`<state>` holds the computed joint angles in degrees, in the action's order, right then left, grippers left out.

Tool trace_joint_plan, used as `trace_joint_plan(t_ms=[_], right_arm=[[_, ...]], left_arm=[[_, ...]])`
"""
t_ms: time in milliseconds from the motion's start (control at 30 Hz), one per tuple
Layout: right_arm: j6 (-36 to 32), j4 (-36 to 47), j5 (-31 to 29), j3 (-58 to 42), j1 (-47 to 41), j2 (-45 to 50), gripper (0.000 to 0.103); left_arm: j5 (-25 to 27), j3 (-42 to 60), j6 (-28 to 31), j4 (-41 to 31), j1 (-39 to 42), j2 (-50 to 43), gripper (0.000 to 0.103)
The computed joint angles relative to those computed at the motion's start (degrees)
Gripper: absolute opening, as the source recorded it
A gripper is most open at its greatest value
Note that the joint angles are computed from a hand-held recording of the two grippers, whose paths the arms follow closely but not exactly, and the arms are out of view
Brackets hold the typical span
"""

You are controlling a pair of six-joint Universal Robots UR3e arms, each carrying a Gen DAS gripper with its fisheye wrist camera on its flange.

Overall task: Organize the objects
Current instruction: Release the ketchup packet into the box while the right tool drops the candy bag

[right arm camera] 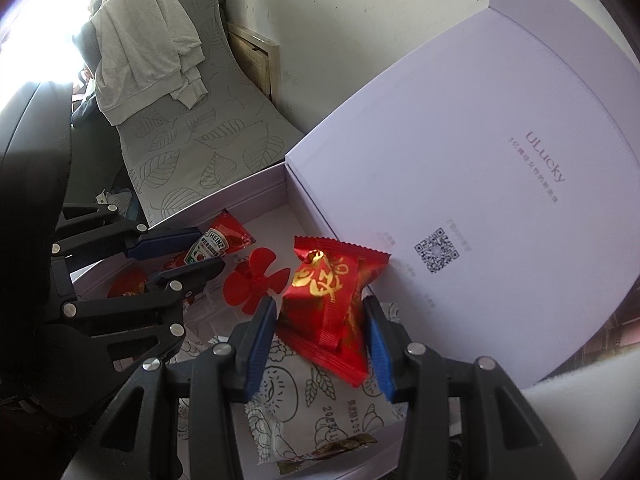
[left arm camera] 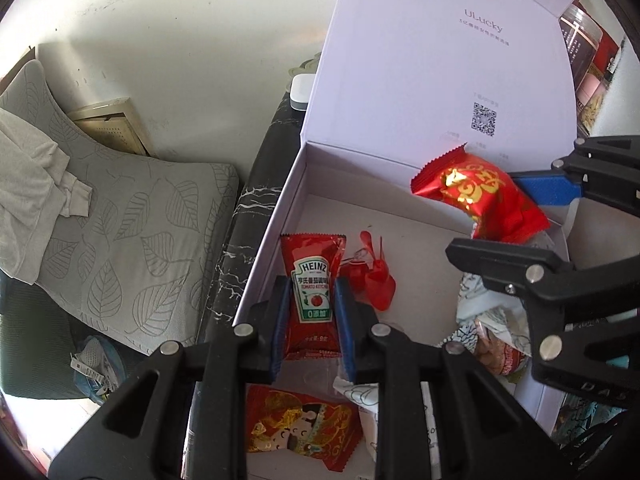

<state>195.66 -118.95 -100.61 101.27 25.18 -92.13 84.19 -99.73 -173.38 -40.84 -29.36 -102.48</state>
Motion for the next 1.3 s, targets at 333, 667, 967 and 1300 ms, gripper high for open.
trace_joint_plan(t_ms=[333,667,967,1300], right_arm=[[-0.42,-1.46,2.79,1.61,-1.02,-0.35,0.045],[1.33,-0.19,2.94,1.58,-0.96,-0.40,0.046],[3.28,1.88,1.55,2.05,0.26,-3.45,0.053],[5.55,3.48,1.60,0.59,0.26,-3.88,0.061]], left_arm=[[-1.62,-0.41,0.94,0.81,1.48,-0.18,0.022],[-2.26,-1.22,-0.12,2.90,1.28,-0.48,0.024],[-6.35,-4.80,1.41,6.84,2.20,3.17,0.024],[-6.43,-3.91,0.64,5.72,2.93,3.44,0.028]])
